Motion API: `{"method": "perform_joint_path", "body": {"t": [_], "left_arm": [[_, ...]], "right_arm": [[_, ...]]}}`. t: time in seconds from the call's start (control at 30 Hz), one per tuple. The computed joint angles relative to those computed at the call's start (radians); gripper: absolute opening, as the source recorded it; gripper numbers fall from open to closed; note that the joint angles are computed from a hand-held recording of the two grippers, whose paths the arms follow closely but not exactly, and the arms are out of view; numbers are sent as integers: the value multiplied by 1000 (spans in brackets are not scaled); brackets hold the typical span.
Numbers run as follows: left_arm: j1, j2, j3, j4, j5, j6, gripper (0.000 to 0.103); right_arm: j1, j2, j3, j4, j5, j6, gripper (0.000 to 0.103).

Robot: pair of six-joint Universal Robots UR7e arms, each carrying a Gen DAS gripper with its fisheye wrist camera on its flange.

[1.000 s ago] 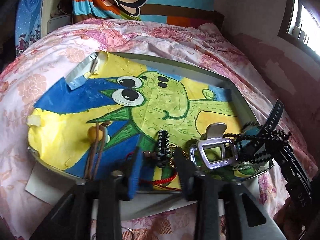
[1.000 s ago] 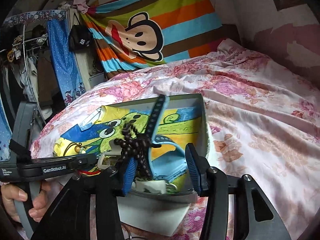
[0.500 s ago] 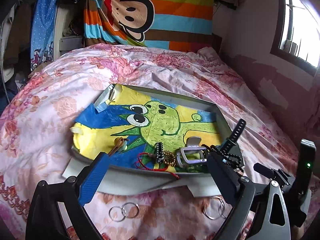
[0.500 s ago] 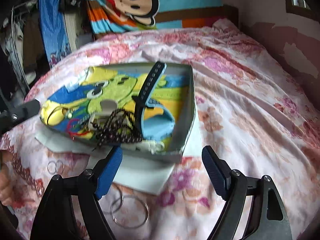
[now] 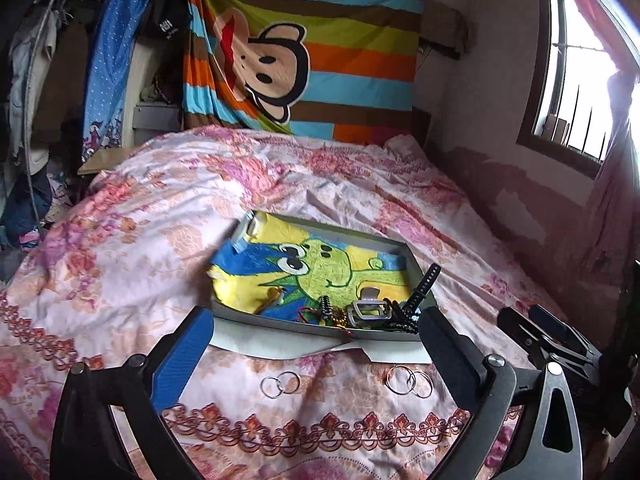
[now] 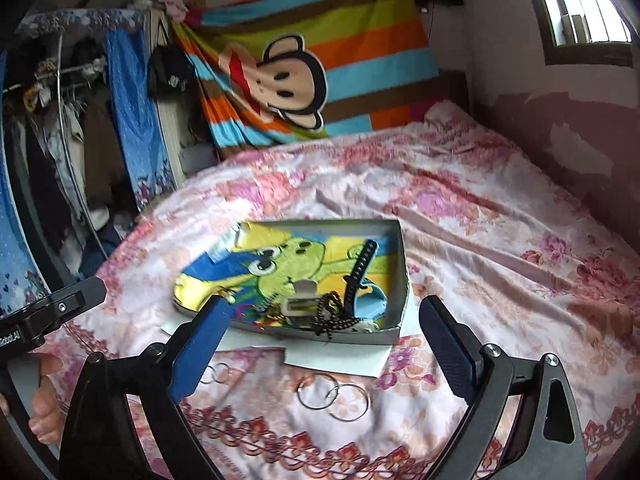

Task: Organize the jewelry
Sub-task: 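Lift both tools from the tray and move them toward the silver rings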

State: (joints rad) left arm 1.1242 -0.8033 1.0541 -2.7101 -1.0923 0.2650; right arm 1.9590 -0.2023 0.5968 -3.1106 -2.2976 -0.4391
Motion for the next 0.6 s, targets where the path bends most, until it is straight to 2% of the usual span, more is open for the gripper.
{"method": "perform_joint_path", "body": {"t": [0.07, 0.4, 0.6], "left_arm": [[-2, -36, 46, -31, -3, 8, 103], [-14, -210, 280, -184, 24, 68, 103], [-2, -288, 385, -145, 44, 47, 103]], "right_arm": [[19, -26, 75, -91, 12, -30, 101], [95, -128, 389, -360, 54, -79, 101], [113, -177, 571, -493, 53, -69, 101]]}}
